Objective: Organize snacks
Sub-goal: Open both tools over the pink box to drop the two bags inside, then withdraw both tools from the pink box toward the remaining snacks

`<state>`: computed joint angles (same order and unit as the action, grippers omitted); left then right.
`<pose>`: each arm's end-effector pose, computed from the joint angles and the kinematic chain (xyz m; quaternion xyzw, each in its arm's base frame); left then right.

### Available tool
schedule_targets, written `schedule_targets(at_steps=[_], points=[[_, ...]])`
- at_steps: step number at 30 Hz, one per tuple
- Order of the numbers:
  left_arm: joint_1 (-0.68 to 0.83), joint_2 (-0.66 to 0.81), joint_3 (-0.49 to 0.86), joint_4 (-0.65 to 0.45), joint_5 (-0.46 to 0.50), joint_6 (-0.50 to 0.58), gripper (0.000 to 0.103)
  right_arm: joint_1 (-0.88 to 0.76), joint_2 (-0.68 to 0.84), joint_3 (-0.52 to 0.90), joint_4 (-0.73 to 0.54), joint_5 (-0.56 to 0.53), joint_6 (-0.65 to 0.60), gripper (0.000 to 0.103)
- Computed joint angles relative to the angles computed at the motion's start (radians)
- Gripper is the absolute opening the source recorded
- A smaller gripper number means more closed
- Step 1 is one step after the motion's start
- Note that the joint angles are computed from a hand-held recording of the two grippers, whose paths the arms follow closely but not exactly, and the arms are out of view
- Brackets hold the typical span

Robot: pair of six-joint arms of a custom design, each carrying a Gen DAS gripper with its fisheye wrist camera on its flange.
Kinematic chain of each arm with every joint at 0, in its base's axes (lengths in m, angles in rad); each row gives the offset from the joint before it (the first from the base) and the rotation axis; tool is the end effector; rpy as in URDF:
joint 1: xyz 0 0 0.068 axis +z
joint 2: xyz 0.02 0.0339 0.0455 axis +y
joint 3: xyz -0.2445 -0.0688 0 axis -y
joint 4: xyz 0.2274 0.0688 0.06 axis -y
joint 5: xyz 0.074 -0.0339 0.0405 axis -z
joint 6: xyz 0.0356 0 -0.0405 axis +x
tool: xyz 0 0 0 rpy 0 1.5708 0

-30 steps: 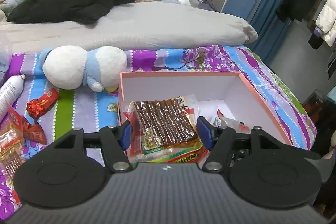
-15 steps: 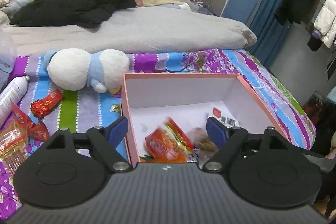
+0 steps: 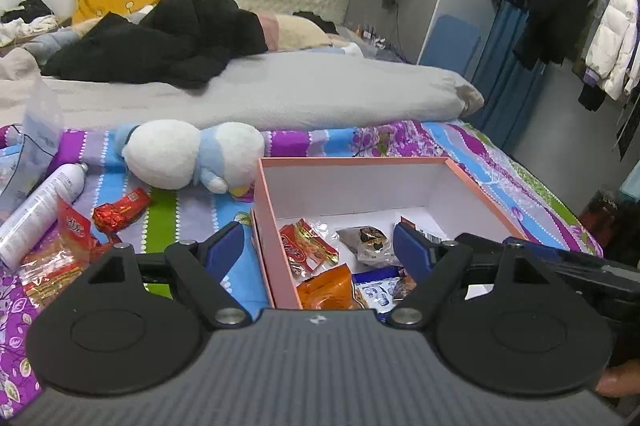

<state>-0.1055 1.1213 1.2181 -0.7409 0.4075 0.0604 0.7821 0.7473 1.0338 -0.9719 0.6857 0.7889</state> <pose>0.2169 -0.0372 0.3513 0.1627 0.8656 -0.1908 0.4335 0.1013 0.0689 0.3372 0.1469 0.8505 0.0705 0.5001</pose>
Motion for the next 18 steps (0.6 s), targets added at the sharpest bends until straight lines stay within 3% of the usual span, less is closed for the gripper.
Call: schedule_targets(at_steps=[5, 11, 18], points=[[0.040, -0.081, -0.051, -0.009, -0.015, 0.037, 0.085, 0.148, 0.045, 0.033, -0.040, 0.118, 0.069, 0.072], [0.228, -0.115, -0.045, -0.070, 0.123, 0.121, 0.085, 0.245, 0.106, 0.065, -0.061, 0.192, 0.161, 0.072], [0.532, -0.051, 0.030, -0.164, 0.304, 0.269, 0.085, 0.311, 0.236, 0.121, 0.018, 0.214, 0.151, 0.072]])
